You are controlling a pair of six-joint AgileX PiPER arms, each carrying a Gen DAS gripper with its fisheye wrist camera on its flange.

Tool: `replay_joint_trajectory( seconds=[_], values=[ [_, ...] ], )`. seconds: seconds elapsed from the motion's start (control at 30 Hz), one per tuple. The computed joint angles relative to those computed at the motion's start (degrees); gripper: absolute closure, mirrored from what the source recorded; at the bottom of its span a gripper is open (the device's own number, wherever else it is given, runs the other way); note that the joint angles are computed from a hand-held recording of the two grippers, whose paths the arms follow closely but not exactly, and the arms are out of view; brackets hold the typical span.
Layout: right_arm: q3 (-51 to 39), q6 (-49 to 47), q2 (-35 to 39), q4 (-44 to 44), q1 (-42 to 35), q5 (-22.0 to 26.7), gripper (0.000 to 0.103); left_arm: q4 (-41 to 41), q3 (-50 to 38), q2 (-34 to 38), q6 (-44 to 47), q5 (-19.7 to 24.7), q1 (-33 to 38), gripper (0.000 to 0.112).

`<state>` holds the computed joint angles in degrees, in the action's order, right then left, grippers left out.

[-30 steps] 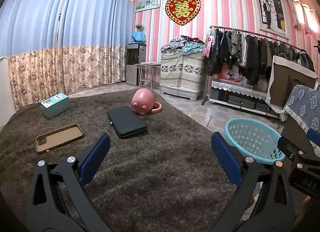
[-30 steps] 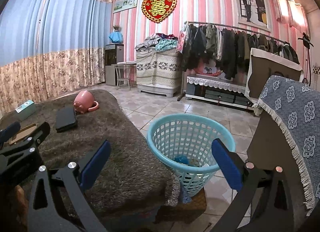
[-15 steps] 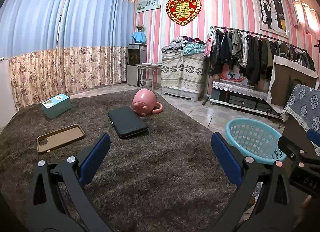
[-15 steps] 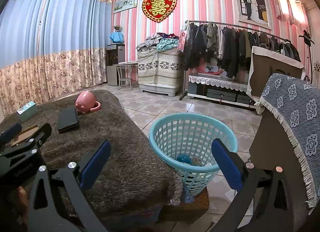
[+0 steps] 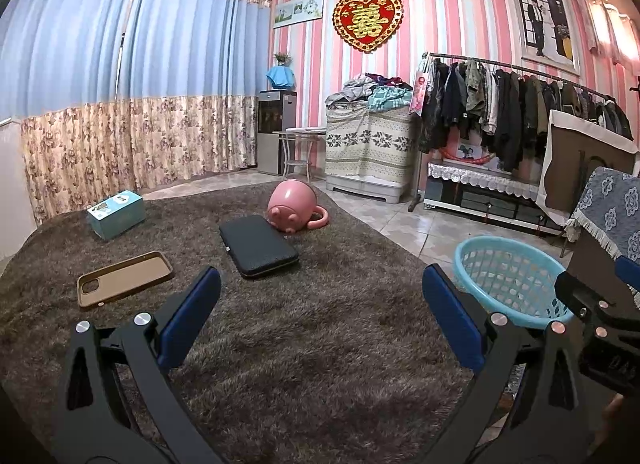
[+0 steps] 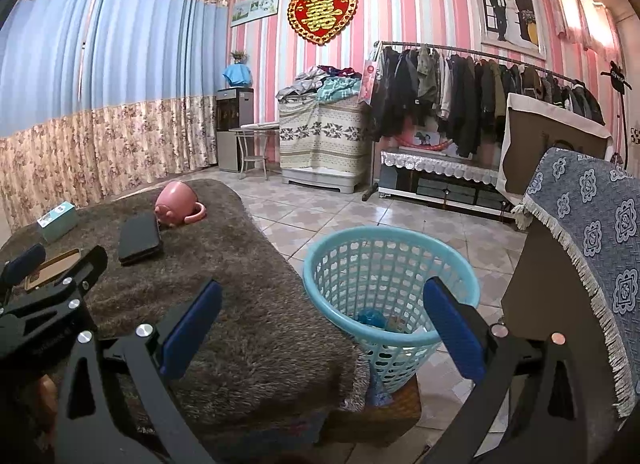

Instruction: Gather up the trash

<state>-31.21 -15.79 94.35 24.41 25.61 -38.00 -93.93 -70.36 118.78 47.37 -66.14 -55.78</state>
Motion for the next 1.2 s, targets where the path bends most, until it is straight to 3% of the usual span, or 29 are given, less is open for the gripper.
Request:
replay_joint_trajectory(
  seconds=[1.2],
  values=[
    [0.48,0.62,-1.06,-0.22,0.7,-0.43,0.005,-0.04,-0.09,0.05,0.25,-0.63,-0.3,0.015]
  ],
)
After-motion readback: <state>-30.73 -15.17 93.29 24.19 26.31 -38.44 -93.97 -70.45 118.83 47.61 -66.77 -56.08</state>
